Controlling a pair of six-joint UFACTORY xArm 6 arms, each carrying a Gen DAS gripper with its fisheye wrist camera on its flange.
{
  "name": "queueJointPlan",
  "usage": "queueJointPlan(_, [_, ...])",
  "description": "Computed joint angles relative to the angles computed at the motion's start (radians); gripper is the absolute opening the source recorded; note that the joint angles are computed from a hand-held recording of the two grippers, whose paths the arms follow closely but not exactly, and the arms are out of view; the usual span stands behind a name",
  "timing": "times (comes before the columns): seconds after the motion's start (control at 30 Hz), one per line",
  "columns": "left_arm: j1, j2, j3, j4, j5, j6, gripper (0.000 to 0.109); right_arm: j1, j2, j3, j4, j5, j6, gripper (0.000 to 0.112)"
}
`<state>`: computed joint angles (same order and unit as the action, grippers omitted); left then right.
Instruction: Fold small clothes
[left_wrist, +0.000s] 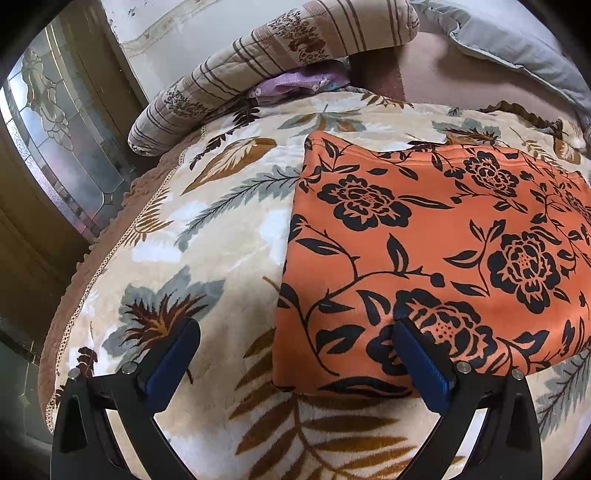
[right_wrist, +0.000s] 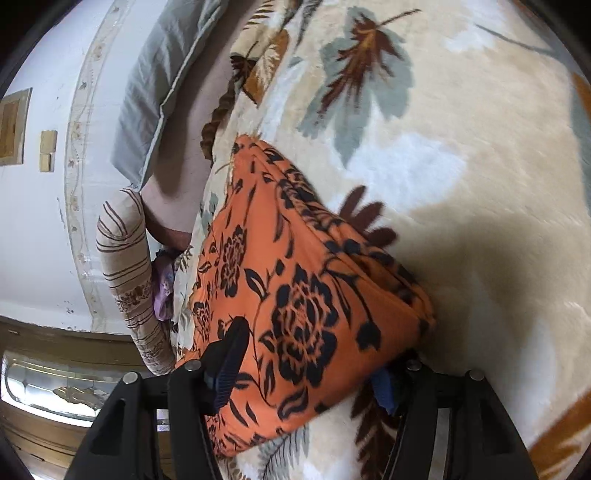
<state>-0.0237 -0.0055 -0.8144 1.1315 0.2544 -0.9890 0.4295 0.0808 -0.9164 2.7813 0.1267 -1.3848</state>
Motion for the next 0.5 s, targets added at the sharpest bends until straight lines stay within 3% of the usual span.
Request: queueJointPlan(0.5, [-0.012, 0.020, -0.022, -0.044, 0.040, 0.031, 0.103, -0.002, 0.038, -0.034, -0.104, 0.001, 0.113, 0.064])
